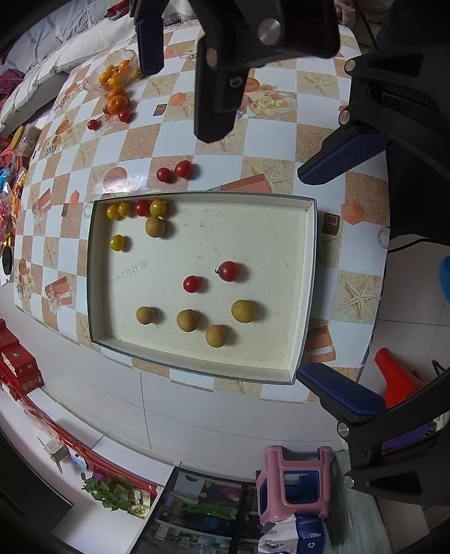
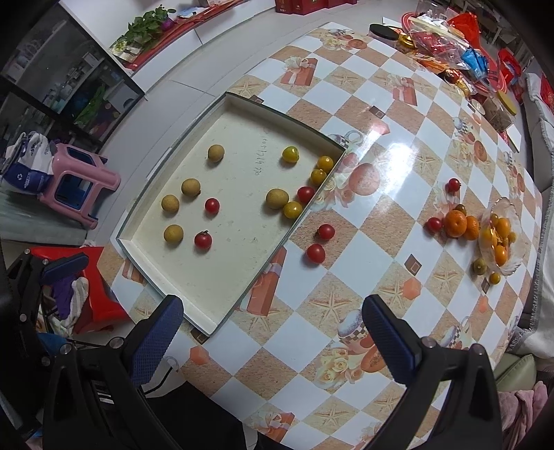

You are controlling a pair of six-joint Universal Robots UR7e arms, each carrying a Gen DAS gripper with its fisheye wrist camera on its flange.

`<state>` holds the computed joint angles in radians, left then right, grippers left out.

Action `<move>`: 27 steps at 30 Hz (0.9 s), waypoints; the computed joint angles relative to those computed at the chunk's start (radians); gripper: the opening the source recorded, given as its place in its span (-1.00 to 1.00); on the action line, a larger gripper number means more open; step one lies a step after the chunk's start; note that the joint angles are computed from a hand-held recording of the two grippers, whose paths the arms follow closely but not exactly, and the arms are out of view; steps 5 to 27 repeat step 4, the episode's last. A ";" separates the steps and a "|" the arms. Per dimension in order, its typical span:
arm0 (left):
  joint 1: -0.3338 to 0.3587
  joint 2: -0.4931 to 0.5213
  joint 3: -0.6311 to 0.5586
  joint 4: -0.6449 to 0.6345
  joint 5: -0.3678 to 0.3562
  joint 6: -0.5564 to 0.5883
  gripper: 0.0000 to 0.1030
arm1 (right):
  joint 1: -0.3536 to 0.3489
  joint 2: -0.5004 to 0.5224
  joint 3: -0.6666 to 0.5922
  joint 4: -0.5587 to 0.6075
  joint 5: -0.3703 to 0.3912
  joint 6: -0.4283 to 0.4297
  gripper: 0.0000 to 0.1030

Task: Organize fruits

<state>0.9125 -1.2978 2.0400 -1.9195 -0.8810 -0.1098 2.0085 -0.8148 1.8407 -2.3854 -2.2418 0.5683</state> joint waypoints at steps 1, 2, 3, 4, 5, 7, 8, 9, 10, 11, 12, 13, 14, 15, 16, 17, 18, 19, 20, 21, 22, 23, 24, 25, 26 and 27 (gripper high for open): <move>-0.001 -0.008 0.008 -0.025 -0.002 0.012 1.00 | 0.000 0.002 0.000 -0.002 0.001 -0.001 1.00; -0.002 -0.014 0.013 -0.041 -0.002 0.020 1.00 | -0.001 0.003 0.000 -0.006 0.004 -0.003 1.00; -0.004 -0.016 0.015 -0.047 -0.001 0.024 1.00 | -0.002 0.004 0.000 -0.008 0.006 -0.004 1.00; -0.004 -0.014 0.012 -0.043 0.001 0.023 1.00 | -0.003 0.004 0.000 -0.011 0.008 -0.005 1.00; -0.004 -0.014 0.012 -0.043 0.001 0.023 1.00 | -0.003 0.004 0.000 -0.011 0.008 -0.005 1.00; -0.004 -0.014 0.012 -0.043 0.001 0.023 1.00 | -0.003 0.004 0.000 -0.011 0.008 -0.005 1.00; -0.004 -0.014 0.012 -0.043 0.001 0.023 1.00 | -0.003 0.004 0.000 -0.011 0.008 -0.005 1.00; -0.004 -0.014 0.012 -0.043 0.001 0.023 1.00 | -0.003 0.004 0.000 -0.011 0.008 -0.005 1.00; -0.004 -0.014 0.012 -0.043 0.001 0.023 1.00 | -0.003 0.004 0.000 -0.011 0.008 -0.005 1.00; -0.004 -0.014 0.012 -0.043 0.001 0.023 1.00 | -0.003 0.004 0.000 -0.011 0.008 -0.005 1.00; -0.004 -0.014 0.012 -0.043 0.001 0.023 1.00 | -0.003 0.004 0.000 -0.011 0.008 -0.005 1.00; -0.004 -0.014 0.012 -0.043 0.001 0.023 1.00 | -0.003 0.004 0.000 -0.011 0.008 -0.005 1.00; -0.004 -0.014 0.012 -0.043 0.001 0.023 1.00 | -0.003 0.004 0.000 -0.011 0.008 -0.005 1.00; -0.004 -0.014 0.012 -0.043 0.001 0.023 1.00 | -0.003 0.004 0.000 -0.011 0.008 -0.005 1.00; -0.004 -0.014 0.012 -0.043 0.001 0.023 1.00 | -0.003 0.004 0.000 -0.011 0.008 -0.005 1.00; -0.004 -0.014 0.012 -0.043 0.001 0.023 1.00 | -0.003 0.004 0.000 -0.011 0.008 -0.005 1.00; -0.004 -0.014 0.012 -0.043 0.001 0.023 1.00 | -0.003 0.004 0.000 -0.011 0.008 -0.005 1.00; -0.004 -0.014 0.012 -0.043 0.001 0.023 1.00 | -0.003 0.004 0.000 -0.011 0.008 -0.005 1.00; -0.004 -0.014 0.012 -0.043 0.001 0.023 1.00 | -0.003 0.004 0.000 -0.011 0.008 -0.005 1.00; -0.004 -0.014 0.012 -0.043 0.001 0.023 1.00 | -0.003 0.004 0.000 -0.011 0.008 -0.005 1.00; -0.004 -0.014 0.012 -0.043 0.001 0.023 1.00 | -0.003 0.004 0.000 -0.011 0.008 -0.005 1.00; -0.004 -0.014 0.012 -0.043 0.001 0.023 1.00 | -0.003 0.004 0.000 -0.011 0.008 -0.005 1.00; -0.004 -0.014 0.012 -0.043 0.001 0.023 1.00 | -0.003 0.004 0.000 -0.011 0.008 -0.005 1.00; -0.004 -0.014 0.012 -0.043 0.001 0.023 1.00 | -0.003 0.004 0.000 -0.011 0.008 -0.005 1.00; -0.004 -0.014 0.012 -0.043 0.001 0.023 1.00 | -0.003 0.004 0.000 -0.011 0.008 -0.005 1.00; -0.004 -0.014 0.012 -0.043 0.001 0.023 1.00 | -0.003 0.004 0.000 -0.011 0.008 -0.005 1.00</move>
